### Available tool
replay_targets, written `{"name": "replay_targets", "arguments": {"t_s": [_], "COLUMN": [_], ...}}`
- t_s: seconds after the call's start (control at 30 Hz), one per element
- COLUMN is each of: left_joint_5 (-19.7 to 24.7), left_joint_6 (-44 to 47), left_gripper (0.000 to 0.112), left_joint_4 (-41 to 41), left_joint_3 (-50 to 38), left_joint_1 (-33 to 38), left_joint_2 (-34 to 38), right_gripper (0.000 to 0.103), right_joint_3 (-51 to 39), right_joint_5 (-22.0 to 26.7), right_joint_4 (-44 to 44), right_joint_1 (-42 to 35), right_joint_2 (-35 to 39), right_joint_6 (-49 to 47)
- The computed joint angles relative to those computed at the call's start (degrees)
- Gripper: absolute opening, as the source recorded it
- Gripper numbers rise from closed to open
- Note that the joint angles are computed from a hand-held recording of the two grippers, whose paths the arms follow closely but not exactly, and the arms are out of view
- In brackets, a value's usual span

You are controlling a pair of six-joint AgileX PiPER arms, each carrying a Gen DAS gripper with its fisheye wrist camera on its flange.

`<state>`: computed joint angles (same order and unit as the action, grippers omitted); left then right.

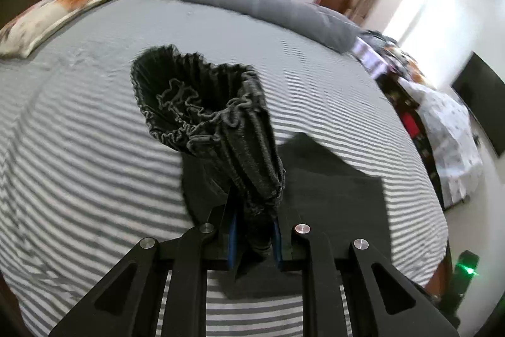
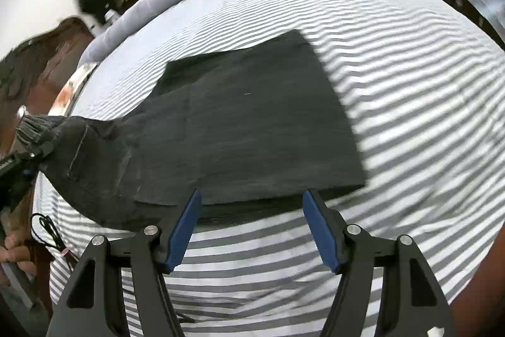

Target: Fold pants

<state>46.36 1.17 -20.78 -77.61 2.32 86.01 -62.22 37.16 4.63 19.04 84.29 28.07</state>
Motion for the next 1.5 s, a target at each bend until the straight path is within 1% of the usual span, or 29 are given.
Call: {"name": "replay_targets", "arguments": {"t_s": [0.07, 0.17, 0.27, 0.33, 0.47, 0.57, 0.67, 0.7, 0.77, 0.83, 0.93, 1.0, 1.07, 1.1, 1.13, 1.17, 1.23, 1.27, 1.37, 1.43, 1.5], "left_joint_5": [0.4, 1.3, 2.2, 2.8, 6.3, 9.1, 11.4, 11.7, 13.4, 15.6, 20.0, 18.9, 17.5, 17.3, 17.1, 15.7, 12.6, 12.0, 9.8, 8.9, 7.8], "left_joint_6": [-2.8, -7.8, -12.1, -13.9, -15.9, -17.2, -18.2, -18.8, -19.3, -19.0, -18.2, -17.1, -14.8, -13.5, -12.3, -10.3, -7.7, -6.7, -5.7, -6.1, -7.7], "left_gripper": [0.017, 0.017, 0.017, 0.017, 0.017, 0.017, 0.017, 0.017, 0.018, 0.019, 0.022, 0.025, 0.029, 0.035, 0.038, 0.041, 0.045, 0.048, 0.050, 0.050, 0.051], "left_joint_4": [2.4, 5.8, 9.4, 11.2, 13.4, 14.3, 15.9, 17.0, 18.3, 18.0, 18.4, 17.7, 15.1, 14.2, 13.2, 11.3, 10.1, 9.7, 11.7, 13.6, 16.3], "left_joint_3": [-2.7, -8.3, -13.9, -17.5, -27.0, -33.1, -37.1, -37.1, -39.2, -40.9, -44.3, -41.8, -38.8, -37.3, -36.0, -33.0, -26.2, -24.1, -16.7, -13.4, -10.5], "left_joint_1": [-3.8, -9.7, -15.5, -18.9, -25.5, -29.2, -32.1, -32.8, -33.6, -33.7, -34.1, -33.9, -32.9, -32.4, -32.0, -31.2, -29.9, -29.2, -26.6, -24.7, -23.0], "left_joint_2": [1.2, 5.1, 9.0, 11.9, 19.3, 24.8, 29.1, 29.8, 32.3, 34.2, 36.5, 34.6, 32.2, 30.9, 29.8, 27.4, 22.2, 20.5, 15.0, 13.0, 11.7], "right_gripper": [0.065, 0.065, 0.065, 0.065, 0.065, 0.065, 0.065, 0.065, 0.065, 0.065, 0.065, 0.065, 0.066, 0.066, 0.066, 0.066, 0.066, 0.066, 0.066, 0.066, 0.062], "right_joint_3": [2.7, 7.2, 10.4, 12.0, 13.9, 15.3, 16.1, 16.2, 16.2, 16.0, 15.7, 15.1, 13.7, 13.0, 12.1, 11.2, 9.7, 8.5, 4.9, 2.5, 0.5], "right_joint_5": [-1.1, -3.1, -3.3, -2.8, -2.5, -2.5, -2.1, -2.0, -1.7, -1.5, -1.5, -0.7, -0.4, -0.2, 0.0, 0.2, 0.9, 1.3, 1.8, 1.2, 0.9], "right_joint_4": [2.4, 10.9, 17.1, 23.2, 31.0, 34.4, 35.8, 35.9, 36.1, 35.5, 33.7, 33.9, 33.5, 33.9, 34.2, 34.9, 38.6, 40.7, 42.1, 40.5, 39.8], "right_joint_1": [-2.7, -8.3, -13.3, -16.6, -20.7, -22.8, -24.7, -25.1, -25.8, -26.1, -26.2, -27.0, -26.7, -26.5, -26.3, -25.9, -25.9, -25.6, -24.0, -22.2, -20.9], "right_joint_2": [-2.1, -4.9, -6.5, -6.8, -6.4, -6.9, -7.2, -7.3, -7.3, -7.5, -8.0, -8.1, -7.6, -7.3, -6.8, -6.2, -4.8, -3.6, 0.1, 2.3, 3.9], "right_joint_6": [-1.9, -9.1, -14.2, -19.5, -26.4, -29.3, -31.0, -31.4, -31.8, -31.8, -31.2, -32.8, -33.6, -34.5, -35.4, -36.5, -40.6, -42.4, -43.2, -41.7, -40.7]}}
